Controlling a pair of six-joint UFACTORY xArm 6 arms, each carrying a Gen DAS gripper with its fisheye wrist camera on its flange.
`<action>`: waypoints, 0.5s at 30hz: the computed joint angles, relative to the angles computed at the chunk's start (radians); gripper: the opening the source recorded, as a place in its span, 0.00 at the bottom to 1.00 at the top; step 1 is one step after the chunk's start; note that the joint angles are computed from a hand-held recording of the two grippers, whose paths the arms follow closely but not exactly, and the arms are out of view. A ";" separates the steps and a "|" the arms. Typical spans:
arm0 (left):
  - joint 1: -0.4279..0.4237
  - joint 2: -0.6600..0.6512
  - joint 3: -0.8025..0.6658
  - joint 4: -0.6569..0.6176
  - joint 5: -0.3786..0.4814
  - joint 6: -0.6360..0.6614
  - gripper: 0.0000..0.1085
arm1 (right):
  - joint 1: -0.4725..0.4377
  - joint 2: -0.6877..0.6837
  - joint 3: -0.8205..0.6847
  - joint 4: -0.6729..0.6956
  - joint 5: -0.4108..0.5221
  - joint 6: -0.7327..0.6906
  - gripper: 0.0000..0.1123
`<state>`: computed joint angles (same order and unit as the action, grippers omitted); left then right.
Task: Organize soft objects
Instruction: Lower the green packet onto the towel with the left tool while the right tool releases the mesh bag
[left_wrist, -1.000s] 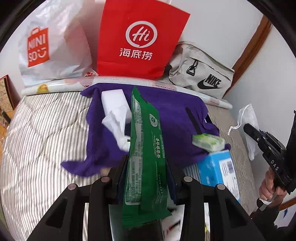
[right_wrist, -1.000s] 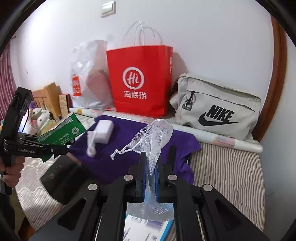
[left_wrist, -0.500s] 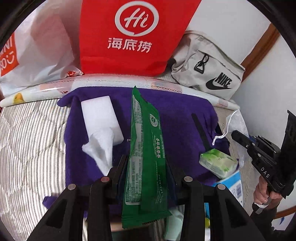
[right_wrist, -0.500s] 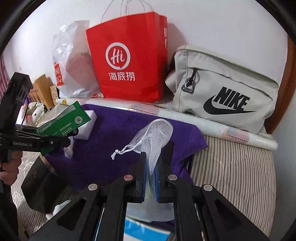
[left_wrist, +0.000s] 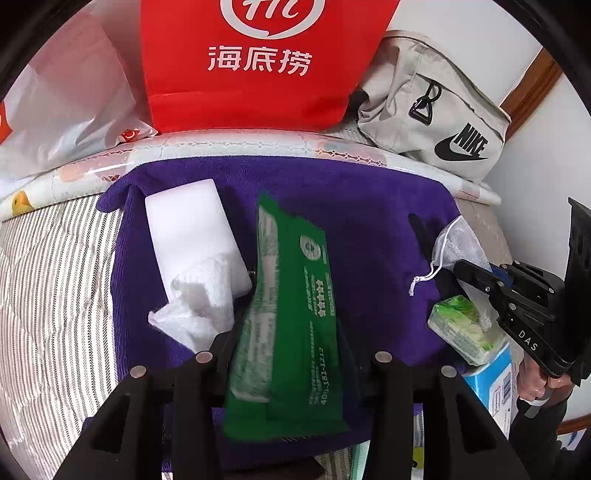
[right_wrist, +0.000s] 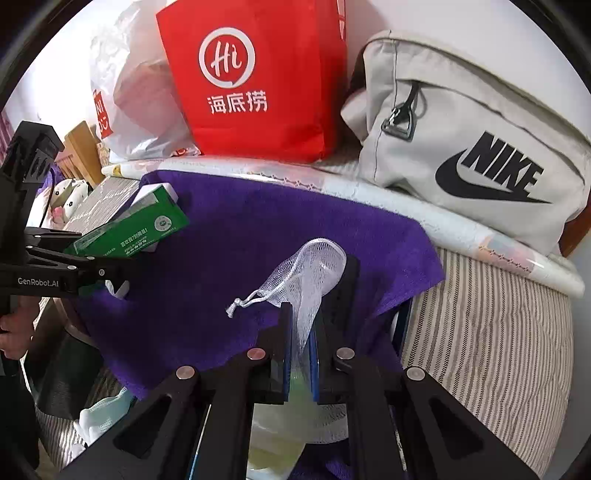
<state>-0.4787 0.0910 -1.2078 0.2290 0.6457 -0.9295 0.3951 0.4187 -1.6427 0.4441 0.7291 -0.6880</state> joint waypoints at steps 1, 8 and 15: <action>0.000 0.001 0.000 0.002 -0.001 -0.002 0.39 | -0.001 0.005 -0.006 -0.006 0.006 0.008 0.08; -0.004 -0.017 0.021 -0.002 -0.010 0.001 0.51 | -0.004 0.015 -0.027 0.001 0.041 0.005 0.23; -0.044 -0.054 -0.010 0.144 0.137 -0.097 0.63 | 0.002 -0.036 0.027 0.028 -0.028 -0.025 0.60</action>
<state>-0.5230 0.0372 -1.2174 0.3727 0.7830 -1.0264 0.3969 0.3822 -1.6157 0.4716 0.7010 -0.7133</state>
